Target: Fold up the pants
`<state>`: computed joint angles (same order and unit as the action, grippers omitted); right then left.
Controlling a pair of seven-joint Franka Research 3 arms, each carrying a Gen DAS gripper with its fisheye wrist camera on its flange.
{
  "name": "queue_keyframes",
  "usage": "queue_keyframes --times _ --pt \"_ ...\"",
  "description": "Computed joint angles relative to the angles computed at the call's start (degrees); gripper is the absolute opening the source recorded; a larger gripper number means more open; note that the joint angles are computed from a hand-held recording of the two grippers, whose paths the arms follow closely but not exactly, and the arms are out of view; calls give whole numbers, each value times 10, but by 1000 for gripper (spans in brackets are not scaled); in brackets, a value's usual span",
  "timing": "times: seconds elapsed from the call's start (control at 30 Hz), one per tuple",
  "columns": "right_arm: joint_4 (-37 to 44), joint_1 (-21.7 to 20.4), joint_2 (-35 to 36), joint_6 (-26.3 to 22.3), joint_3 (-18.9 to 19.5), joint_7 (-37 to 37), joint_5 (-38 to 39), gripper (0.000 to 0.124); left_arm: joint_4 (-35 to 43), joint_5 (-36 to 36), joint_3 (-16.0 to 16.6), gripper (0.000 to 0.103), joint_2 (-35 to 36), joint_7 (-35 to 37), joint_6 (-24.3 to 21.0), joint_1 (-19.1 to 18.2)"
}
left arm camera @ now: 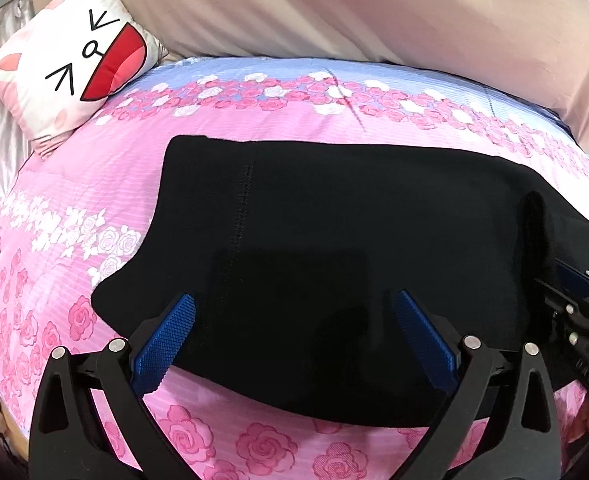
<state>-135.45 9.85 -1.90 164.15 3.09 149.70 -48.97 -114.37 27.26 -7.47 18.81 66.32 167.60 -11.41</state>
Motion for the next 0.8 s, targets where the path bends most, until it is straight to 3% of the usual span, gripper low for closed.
queue_keyframes --times 0.03,0.07,0.17,0.3,0.47,0.5,0.57,0.63,0.67,0.8 --pt "-3 13 -7 -1 -5 9 -9 55 -2 -6 -5 98 0 9 1 6" --pt "-12 5 -18 12 6 -6 8 55 -3 -6 -4 98 -1 9 2 6" --pt "-25 -11 -44 40 18 39 -25 55 -6 -1 3 98 -2 5 4 5" --pt "-41 -46 -74 42 41 100 -63 70 -3 -4 6 98 1 1 -3 8" --pt "-77 -83 -108 33 56 121 -53 71 -15 4 13 98 -7 -9 0 12" --pt "-81 -89 -111 33 60 123 -49 71 -22 -6 8 98 -12 -6 6 20" --pt "-104 -100 -130 35 61 123 -31 71 -33 -65 -35 98 -17 38 20 63" --pt "-115 -116 -140 39 70 126 -19 73 -41 -189 -115 98 -13 123 33 141" --pt "-126 -122 -148 44 71 123 -10 75 -36 -227 -135 98 -6 145 31 158" --pt "-148 -157 -169 54 92 124 12 76 -21 -257 -118 98 11 146 51 136"
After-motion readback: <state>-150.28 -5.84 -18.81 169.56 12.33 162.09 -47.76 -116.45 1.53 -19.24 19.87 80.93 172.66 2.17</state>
